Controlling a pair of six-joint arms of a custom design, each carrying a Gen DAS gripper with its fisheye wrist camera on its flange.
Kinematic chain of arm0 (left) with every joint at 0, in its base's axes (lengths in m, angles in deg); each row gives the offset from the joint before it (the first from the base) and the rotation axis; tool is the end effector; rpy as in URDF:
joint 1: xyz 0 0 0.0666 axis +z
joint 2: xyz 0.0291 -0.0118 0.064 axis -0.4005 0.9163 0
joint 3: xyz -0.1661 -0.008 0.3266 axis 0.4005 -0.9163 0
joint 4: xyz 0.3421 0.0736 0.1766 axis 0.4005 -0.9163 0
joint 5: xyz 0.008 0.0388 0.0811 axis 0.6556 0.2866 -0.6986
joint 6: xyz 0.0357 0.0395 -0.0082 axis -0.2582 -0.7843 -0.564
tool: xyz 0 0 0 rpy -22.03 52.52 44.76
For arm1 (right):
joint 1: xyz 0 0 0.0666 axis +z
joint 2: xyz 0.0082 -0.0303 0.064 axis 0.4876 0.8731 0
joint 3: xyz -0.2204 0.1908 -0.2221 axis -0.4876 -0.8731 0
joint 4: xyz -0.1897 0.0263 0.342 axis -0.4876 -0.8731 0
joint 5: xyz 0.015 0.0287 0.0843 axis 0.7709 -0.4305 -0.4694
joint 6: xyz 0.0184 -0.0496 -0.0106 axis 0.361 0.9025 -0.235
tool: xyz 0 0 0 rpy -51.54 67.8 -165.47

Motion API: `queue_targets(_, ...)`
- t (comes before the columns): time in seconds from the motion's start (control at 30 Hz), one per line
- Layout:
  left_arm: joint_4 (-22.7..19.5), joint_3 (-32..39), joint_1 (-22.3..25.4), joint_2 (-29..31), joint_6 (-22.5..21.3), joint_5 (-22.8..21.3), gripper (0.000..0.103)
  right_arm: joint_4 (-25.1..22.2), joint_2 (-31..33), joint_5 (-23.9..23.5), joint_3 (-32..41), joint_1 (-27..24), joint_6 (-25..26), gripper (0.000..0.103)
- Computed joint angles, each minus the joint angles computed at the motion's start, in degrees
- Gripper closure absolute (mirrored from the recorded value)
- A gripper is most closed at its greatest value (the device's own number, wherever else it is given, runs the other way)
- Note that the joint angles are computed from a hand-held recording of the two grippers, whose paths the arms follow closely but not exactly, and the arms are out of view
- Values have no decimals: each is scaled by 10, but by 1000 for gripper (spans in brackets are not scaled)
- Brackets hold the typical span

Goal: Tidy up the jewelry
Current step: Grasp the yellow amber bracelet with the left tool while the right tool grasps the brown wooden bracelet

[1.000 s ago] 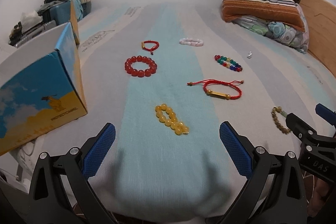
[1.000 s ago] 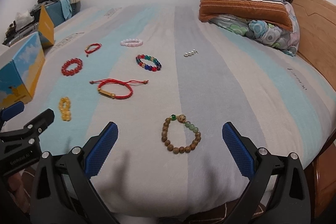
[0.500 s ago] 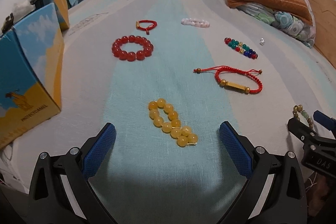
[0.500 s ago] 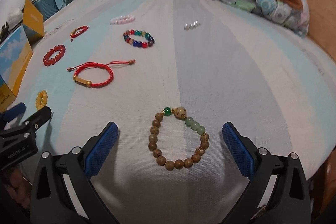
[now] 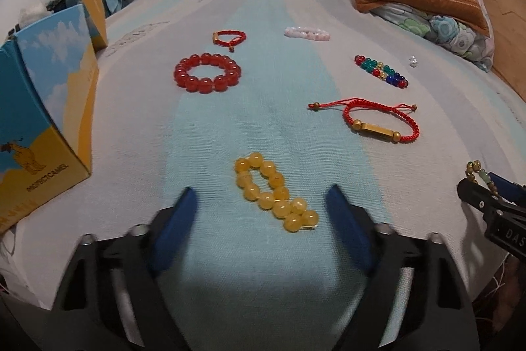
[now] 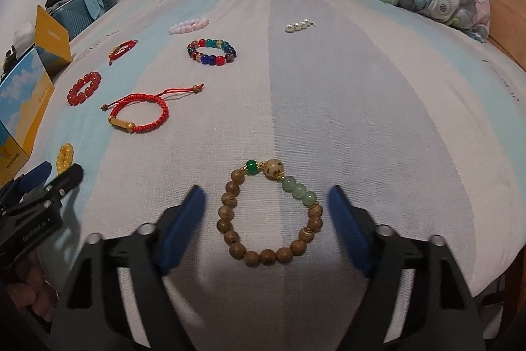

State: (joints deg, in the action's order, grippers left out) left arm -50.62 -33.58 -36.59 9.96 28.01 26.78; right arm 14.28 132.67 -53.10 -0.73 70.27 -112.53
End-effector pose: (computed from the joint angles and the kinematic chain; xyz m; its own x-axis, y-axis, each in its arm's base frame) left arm 0.3597 -0.0763 0.2893 -0.7335 -0.0374 -0.6787 -0.0567 0.9984 0.0062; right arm 0.3716 0.3061 0.2956 -0.7828 0.0022 -0.6223 -0.0333 0.9984 0.0454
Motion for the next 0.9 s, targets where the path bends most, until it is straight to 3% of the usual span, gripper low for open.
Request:
queue_targets(0.13, -11, 1, 0, -4, -3, -15, 54, 0, -3, 7, -1, 1, 3, 53)
queue_targets(0.37, -23, -1, 1, -12, -14, -23, 94, 2, -5, 22, -5, 3, 7, 86)
queue_targets(0.6, -33, -4, 26, -37, -7, 52, 94, 20, -16, 27, -17, 3, 0, 89)
queue_targets(0.9, -51, -2, 19, -52, -6, 60, 94, 23, -34, 31, -29, 4, -11, 89)
